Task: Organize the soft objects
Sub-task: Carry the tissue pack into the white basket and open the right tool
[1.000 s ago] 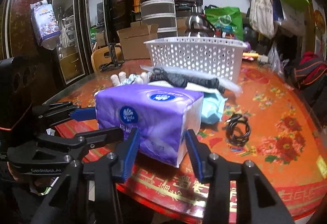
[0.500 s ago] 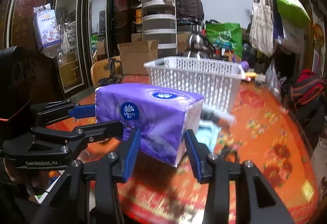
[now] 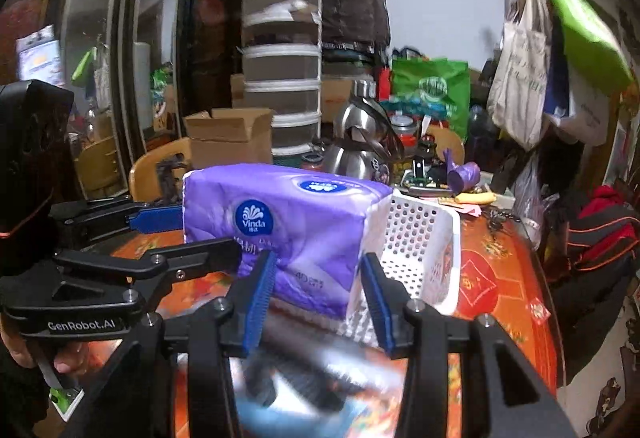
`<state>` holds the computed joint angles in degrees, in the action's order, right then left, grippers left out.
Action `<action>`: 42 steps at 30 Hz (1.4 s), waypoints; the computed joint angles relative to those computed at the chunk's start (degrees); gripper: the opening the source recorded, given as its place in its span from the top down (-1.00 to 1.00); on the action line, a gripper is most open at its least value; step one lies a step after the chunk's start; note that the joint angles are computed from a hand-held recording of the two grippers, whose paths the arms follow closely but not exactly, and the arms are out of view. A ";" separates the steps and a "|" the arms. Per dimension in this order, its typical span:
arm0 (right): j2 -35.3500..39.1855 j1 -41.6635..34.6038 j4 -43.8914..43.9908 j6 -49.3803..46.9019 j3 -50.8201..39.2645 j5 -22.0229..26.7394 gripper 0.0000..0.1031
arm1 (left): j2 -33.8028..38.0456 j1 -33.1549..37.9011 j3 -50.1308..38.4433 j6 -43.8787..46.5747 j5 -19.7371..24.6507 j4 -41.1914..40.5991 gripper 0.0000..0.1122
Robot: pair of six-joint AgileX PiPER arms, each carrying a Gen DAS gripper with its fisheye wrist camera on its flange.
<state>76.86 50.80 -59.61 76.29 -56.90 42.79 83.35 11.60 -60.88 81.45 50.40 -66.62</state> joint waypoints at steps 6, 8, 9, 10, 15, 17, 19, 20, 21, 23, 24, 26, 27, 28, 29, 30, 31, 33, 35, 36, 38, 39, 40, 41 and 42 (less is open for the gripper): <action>10.45 -18.32 22.78 -25.66 -10.72 -11.06 0.16 | 20.60 -9.79 -27.44 -24.34 -2.00 16.59 0.13; 13.64 -22.28 30.23 -32.64 -12.96 -13.09 0.17 | 25.76 -11.23 -33.73 -29.14 -1.35 20.08 0.13; 15.76 -24.56 35.16 -37.47 -14.63 -13.89 0.17 | 28.86 -11.98 -37.87 -32.42 -0.25 22.21 0.13; 17.22 -25.72 37.99 -40.01 -15.62 -14.35 0.17 | 31.89 -12.52 -41.62 -35.08 0.39 23.74 0.13; 22.34 -29.33 47.63 -49.04 -18.15 -15.63 0.19 | 40.09 -13.66 -50.84 -41.57 2.13 28.55 0.13; 23.60 -29.32 46.43 -47.82 -18.97 -15.20 0.19 | 42.90 -13.77 -54.20 -43.38 2.94 29.51 0.13; 23.89 -29.54 45.06 -45.25 -18.93 -15.22 0.19 | 44.06 -13.18 -55.43 -44.12 3.56 29.00 0.12; 23.70 -29.42 43.82 -43.57 -18.71 -15.03 0.14 | 44.22 -12.94 -55.30 -44.46 2.85 28.84 0.06; 23.74 -29.49 43.09 -42.66 -18.90 -14.59 0.07 | 44.31 -12.69 -55.57 -45.11 2.51 28.95 0.00; 23.28 -29.32 41.06 -40.69 -18.48 -14.01 -0.23 | 43.75 -12.45 -54.64 -44.96 1.35 29.66 -0.26; 22.93 -29.35 40.34 -39.99 -17.98 -14.24 -0.25 | 43.00 -12.64 -53.47 -44.85 -0.22 30.54 -0.28; 22.01 -29.11 38.91 -38.24 -16.86 -14.50 -0.27 | 41.00 -12.48 -50.35 -43.55 -2.08 30.39 -0.35; 21.76 -29.02 38.43 -37.62 -16.59 -14.65 -0.27 | 40.61 -12.32 -49.78 -43.27 -2.45 30.09 -0.36; 21.32 -28.79 37.92 -37.02 -16.05 -14.90 -0.28 | 40.22 -12.21 -49.26 -43.19 -2.61 29.92 -0.38; 20.99 -28.64 37.49 -36.40 -15.68 -14.94 -0.28 | 39.89 -12.08 -48.82 -43.31 -2.88 29.99 -0.38; 20.58 -28.50 36.98 -35.58 -15.23 -14.99 -0.28 | 39.59 -11.96 -48.36 -43.31 -3.20 30.12 -0.38; 20.41 -28.11 36.49 -34.96 -15.04 -15.03 -0.28 | 39.05 -11.91 -47.53 -43.36 -3.79 30.51 -0.38; 19.99 -27.19 34.25 -33.23 -14.66 -14.48 -0.28 | 38.14 -11.68 -45.79 -42.37 -4.39 30.07 -0.38; 19.89 -26.04 31.25 -30.54 -14.60 -13.32 -0.28 | 37.22 -11.41 -44.02 -41.48 -5.18 29.75 -0.38; 19.78 -25.83 31.22 -30.38 -14.52 -13.26 -0.28 | 36.67 -11.25 -43.09 -41.47 -5.78 29.77 -0.38; 19.56 -25.32 30.82 -29.76 -14.43 -13.09 -0.28 | 35.82 -10.80 -41.74 -40.55 -5.95 28.65 -0.38; 19.54 -25.02 30.02 -29.03 -14.49 -12.82 -0.28 | 35.32 -10.55 -41.03 -39.86 -6.07 28.15 -0.38; 19.53 -24.71 29.16 -28.28 -14.54 -12.56 -0.28 | 35.04 -10.57 -40.73 -39.97 -6.31 28.46 -0.39; 19.54 -24.63 29.10 -28.29 -14.60 -12.43 -0.28 | 34.54 -10.60 -40.07 -39.88 -6.78 28.74 -0.38; 19.51 -24.70 29.37 -28.60 -14.57 -12.47 -0.28 | 34.11 -10.48 -39.51 -39.43 -7.02 28.63 -0.38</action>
